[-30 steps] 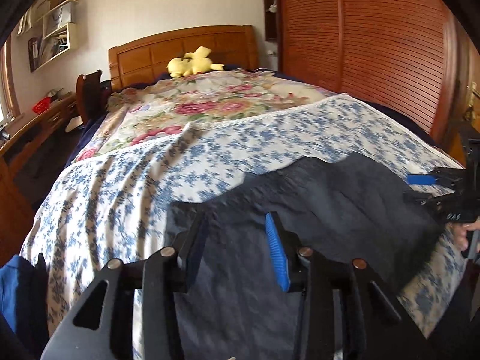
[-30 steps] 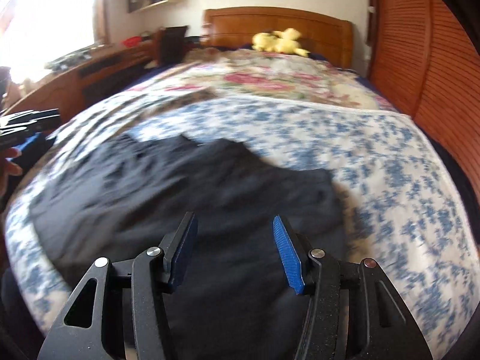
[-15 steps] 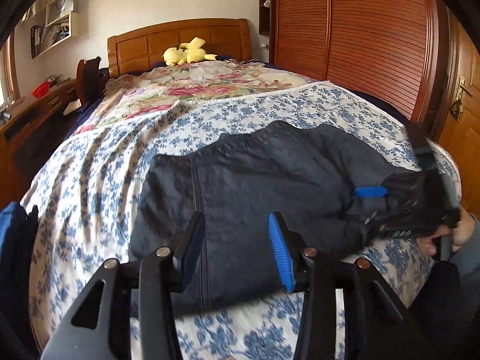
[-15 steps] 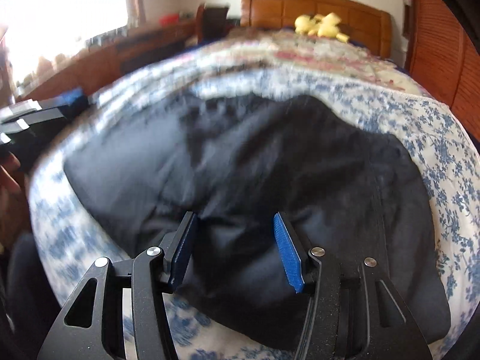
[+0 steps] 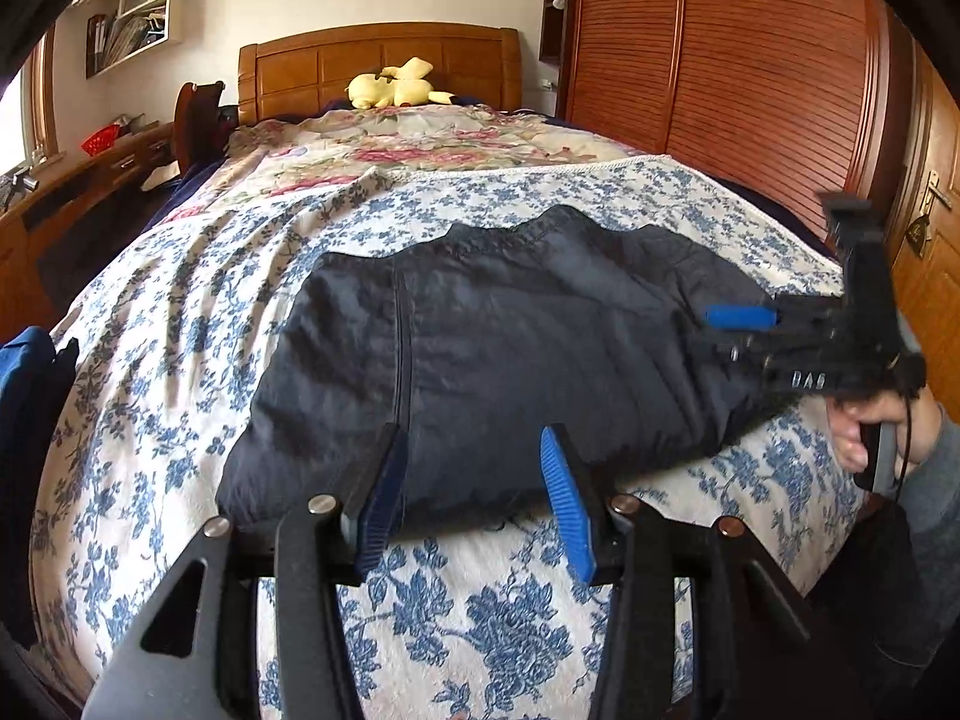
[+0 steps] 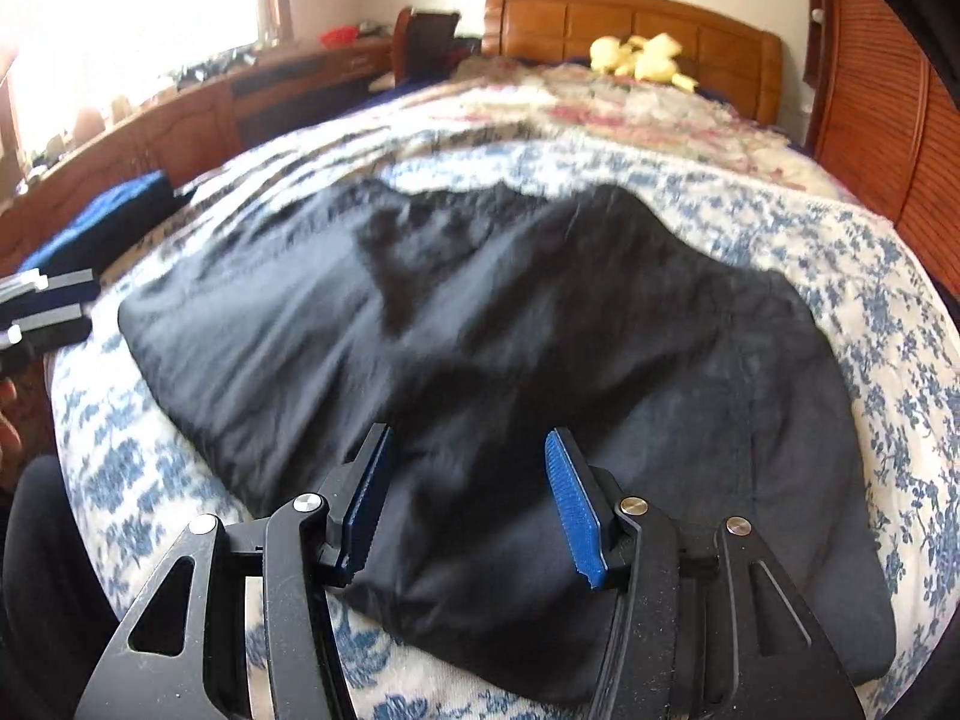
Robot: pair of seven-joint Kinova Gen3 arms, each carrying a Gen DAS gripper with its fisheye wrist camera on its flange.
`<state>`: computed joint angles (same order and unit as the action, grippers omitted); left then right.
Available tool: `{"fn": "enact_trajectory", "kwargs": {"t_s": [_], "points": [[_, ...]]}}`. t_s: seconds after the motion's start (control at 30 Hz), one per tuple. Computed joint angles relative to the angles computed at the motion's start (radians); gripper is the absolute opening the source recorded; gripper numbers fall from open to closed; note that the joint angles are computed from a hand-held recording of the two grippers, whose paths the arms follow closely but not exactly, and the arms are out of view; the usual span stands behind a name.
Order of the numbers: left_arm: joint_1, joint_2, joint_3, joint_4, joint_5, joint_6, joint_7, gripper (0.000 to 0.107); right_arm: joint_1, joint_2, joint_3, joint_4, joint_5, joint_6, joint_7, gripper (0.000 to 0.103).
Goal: Fold large clothes
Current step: 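Press the folded navy jacket bundle flat with both open tools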
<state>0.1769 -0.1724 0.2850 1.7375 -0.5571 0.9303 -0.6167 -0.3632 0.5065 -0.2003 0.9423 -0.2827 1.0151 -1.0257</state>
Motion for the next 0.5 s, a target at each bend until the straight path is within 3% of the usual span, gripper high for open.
{"fn": "enact_trajectory", "kwargs": {"t_s": [0.2,0.4,0.5], "points": [[-0.001,0.004,0.001,0.03,0.005,-0.008,0.029,0.046,0.0,-0.01,-0.03,0.033,-0.048,-0.096,0.018,0.053],[0.002,0.007,-0.004,0.04,-0.001,0.003,0.042,0.047,-0.115,0.065,0.037,-0.061,0.089,0.001,-0.084,0.054],[0.0,0.001,-0.003,0.045,-0.011,0.015,0.053,0.047,-0.127,0.07,0.04,-0.057,0.12,-0.002,-0.09,0.054]]}}
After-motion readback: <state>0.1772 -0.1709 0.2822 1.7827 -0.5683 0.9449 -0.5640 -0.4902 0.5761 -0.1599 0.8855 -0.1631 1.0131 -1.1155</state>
